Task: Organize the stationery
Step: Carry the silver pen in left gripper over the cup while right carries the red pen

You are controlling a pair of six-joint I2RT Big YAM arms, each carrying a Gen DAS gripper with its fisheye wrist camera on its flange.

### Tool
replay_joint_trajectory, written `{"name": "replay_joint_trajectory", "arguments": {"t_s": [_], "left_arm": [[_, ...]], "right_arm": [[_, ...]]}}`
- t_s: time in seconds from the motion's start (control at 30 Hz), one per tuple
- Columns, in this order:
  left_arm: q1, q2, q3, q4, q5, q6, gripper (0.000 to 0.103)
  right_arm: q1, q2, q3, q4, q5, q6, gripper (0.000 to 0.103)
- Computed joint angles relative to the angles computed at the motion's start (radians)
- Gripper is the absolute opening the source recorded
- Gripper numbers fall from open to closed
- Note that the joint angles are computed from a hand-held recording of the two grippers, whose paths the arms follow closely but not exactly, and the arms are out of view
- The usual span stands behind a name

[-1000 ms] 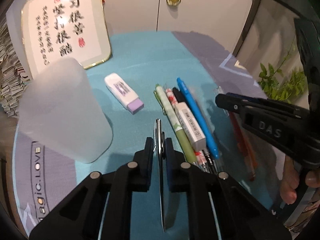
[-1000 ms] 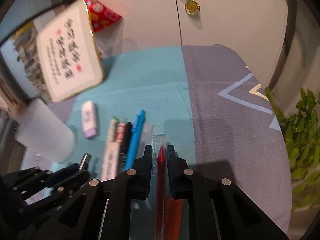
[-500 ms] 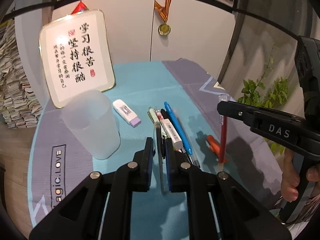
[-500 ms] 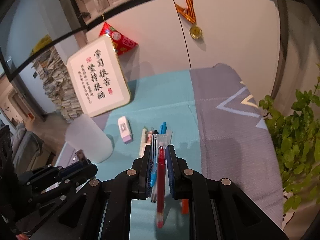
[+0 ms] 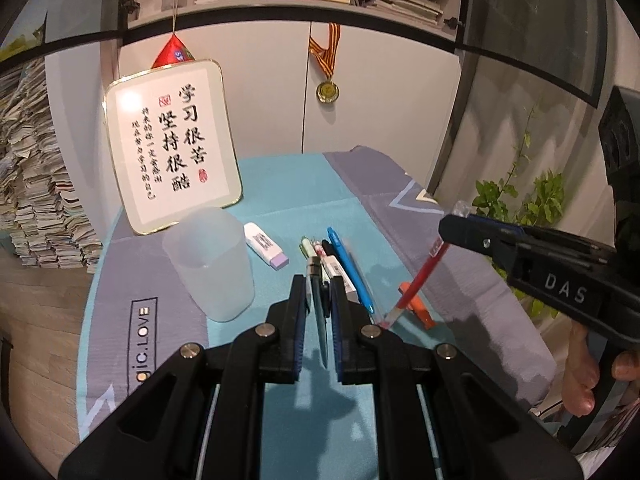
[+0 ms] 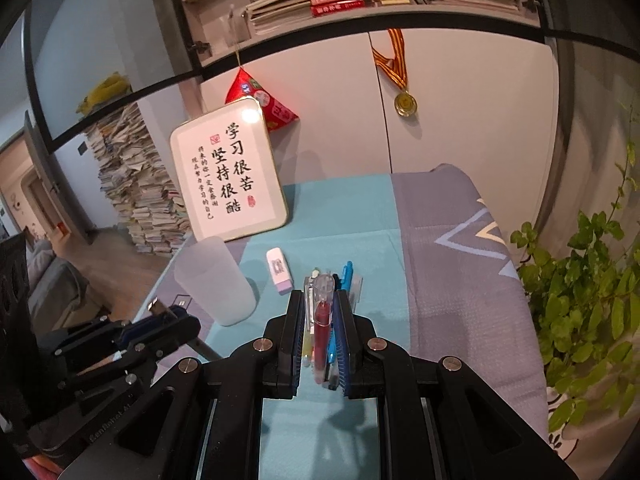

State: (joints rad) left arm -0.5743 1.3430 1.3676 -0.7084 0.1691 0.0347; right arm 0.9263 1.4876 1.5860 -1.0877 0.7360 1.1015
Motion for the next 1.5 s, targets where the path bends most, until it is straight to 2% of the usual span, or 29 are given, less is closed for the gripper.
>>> {"name": "replay_joint_trajectory", "arguments": {"t_s": [0.4,0.67,1.03,1.5], "left_arm": [[0.047,-0.016,0.056,0.043,-0.013,-0.016,0.010],[0.087,0.039,0.151,0.062,-0.035,-0.014,0.010],[0.139,0.143,0.204,0.017,-0.047,-0.037,0.010],[0.169,0.198,0.213,-0.019,0.006,-0.036,0.010]], "right_arm": [[0.031,0.034,0.075,-0.024,0.049,-0.038,0.015],[0.031,0.060,0.123,-0.038,0.077,-0.061,0.015],[0.015,0.099,0.175,-0.079,0.067,-0.062,0.015],[0.002,0.163,0.268,-0.096,0.062,-0.105,0.015]]}}
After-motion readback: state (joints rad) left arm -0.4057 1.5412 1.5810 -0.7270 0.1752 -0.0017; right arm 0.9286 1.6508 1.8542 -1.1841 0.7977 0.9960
